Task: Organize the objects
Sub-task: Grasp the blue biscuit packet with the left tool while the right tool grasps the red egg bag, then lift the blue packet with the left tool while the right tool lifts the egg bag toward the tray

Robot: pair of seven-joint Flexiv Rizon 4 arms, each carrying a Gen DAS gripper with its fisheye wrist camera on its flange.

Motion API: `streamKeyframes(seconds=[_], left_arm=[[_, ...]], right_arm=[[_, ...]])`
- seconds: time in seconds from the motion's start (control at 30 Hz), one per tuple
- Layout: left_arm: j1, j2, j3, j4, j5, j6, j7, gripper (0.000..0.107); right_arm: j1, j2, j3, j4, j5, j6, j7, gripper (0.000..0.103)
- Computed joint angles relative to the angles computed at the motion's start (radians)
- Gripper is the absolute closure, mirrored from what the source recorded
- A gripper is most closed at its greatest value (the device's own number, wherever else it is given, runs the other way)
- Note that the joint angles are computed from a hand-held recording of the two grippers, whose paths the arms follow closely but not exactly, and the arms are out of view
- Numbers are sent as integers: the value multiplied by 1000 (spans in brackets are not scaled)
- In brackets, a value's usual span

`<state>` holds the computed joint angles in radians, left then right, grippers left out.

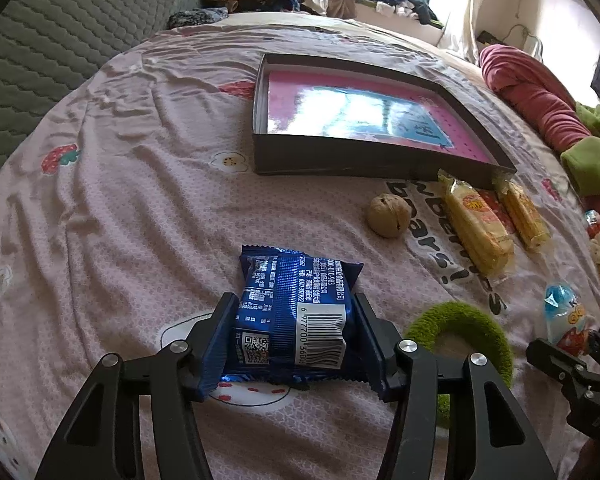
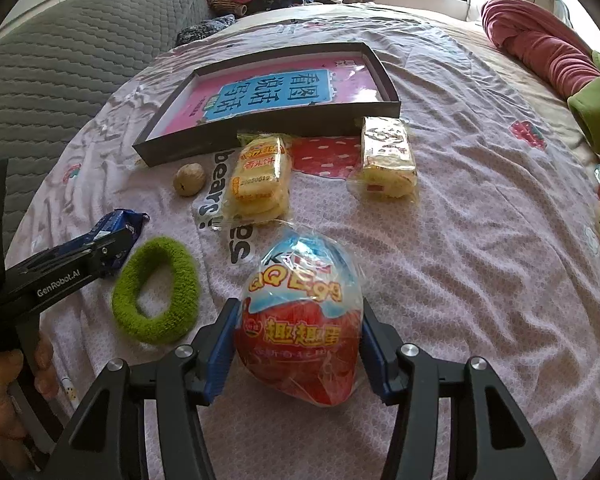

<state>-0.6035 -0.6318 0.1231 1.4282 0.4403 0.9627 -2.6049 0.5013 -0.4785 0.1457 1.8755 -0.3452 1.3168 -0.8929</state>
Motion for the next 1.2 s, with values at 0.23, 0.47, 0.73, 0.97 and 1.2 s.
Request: streamKeyframes(seconds=[0.23,0.47,0.73,0.97,1.2], left_arm=[[-3,8,-3,10,-5,10,-5,49],[-17,26,0,11,13,-12,-27,49],[-29,57,-3,2,57,-51,-54,49],[-40,82,-11,-17,103,-92,-80,49],[-47,97,-25,-38,137,-138,-99,49]], right_arm=[[-3,4,2,8,1,12,-9,47],[10,19,-20,20,-26,22,7,48],[10,38,-17,19,-42,26,6,48],[9,61,-17,11,-58,27,-2,48],[4,79,-12,3,-66,22,-12,48]])
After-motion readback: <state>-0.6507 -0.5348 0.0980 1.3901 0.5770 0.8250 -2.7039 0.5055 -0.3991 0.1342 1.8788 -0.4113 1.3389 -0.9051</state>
